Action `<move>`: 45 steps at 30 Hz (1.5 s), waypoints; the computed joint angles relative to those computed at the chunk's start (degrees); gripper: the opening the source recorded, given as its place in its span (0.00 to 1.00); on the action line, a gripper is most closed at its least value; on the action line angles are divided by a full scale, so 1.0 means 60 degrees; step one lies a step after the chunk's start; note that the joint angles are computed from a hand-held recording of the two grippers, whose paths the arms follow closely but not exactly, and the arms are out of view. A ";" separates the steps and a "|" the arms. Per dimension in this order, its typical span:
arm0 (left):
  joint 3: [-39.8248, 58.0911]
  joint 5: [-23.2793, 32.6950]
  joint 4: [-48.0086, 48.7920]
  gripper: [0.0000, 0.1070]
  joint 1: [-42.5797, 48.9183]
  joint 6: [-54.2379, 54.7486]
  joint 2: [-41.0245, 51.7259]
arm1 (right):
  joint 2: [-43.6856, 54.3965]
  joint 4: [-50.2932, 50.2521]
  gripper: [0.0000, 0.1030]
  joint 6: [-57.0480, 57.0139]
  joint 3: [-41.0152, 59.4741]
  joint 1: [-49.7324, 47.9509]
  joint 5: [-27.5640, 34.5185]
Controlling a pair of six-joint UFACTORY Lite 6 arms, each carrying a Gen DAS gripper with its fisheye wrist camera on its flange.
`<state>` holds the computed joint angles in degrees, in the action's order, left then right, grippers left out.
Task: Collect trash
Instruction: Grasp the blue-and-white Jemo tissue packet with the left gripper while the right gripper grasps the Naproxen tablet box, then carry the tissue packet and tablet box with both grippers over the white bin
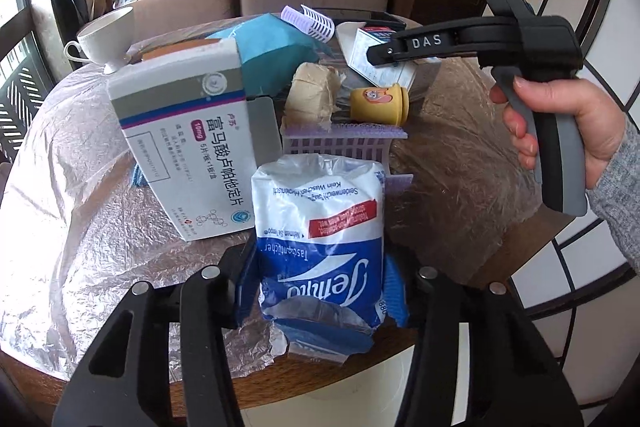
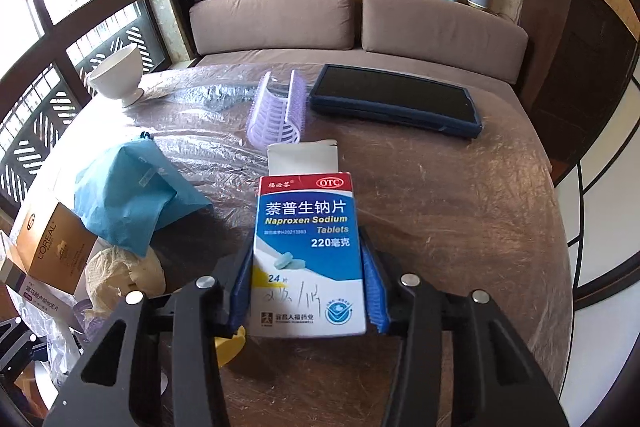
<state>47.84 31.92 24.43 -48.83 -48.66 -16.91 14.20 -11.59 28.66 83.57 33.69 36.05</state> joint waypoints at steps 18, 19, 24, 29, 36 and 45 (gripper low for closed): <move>-0.0244 0.1022 0.0276 0.48 -0.0619 -0.0724 -0.1893 | -0.5567 -0.0625 0.44 0.1884 -0.3345 0.1069 0.0677; -0.0312 0.1160 0.0275 0.48 -0.0691 -0.0807 -0.2097 | -0.5734 -0.0622 0.44 0.1974 -0.3373 0.1255 0.0766; -0.0710 0.2118 0.0841 0.48 -0.1620 -0.2156 -0.3066 | -0.6595 -0.1078 0.44 0.3108 -0.3621 0.2991 0.1374; -0.1186 0.3280 0.1508 0.48 -0.2969 -0.3663 -0.3918 | -0.6889 -0.2223 0.44 0.5109 -0.3702 0.5282 0.2113; -0.1953 0.4846 0.1947 0.48 -0.5238 -0.5240 -0.4997 | -0.6521 -0.3690 0.44 0.8670 -0.3753 0.8583 0.3529; -0.3199 0.6497 0.2013 0.48 -0.8497 -0.7235 -0.6212 | -0.4803 -0.4234 0.44 1.2534 -0.3593 1.1286 0.4314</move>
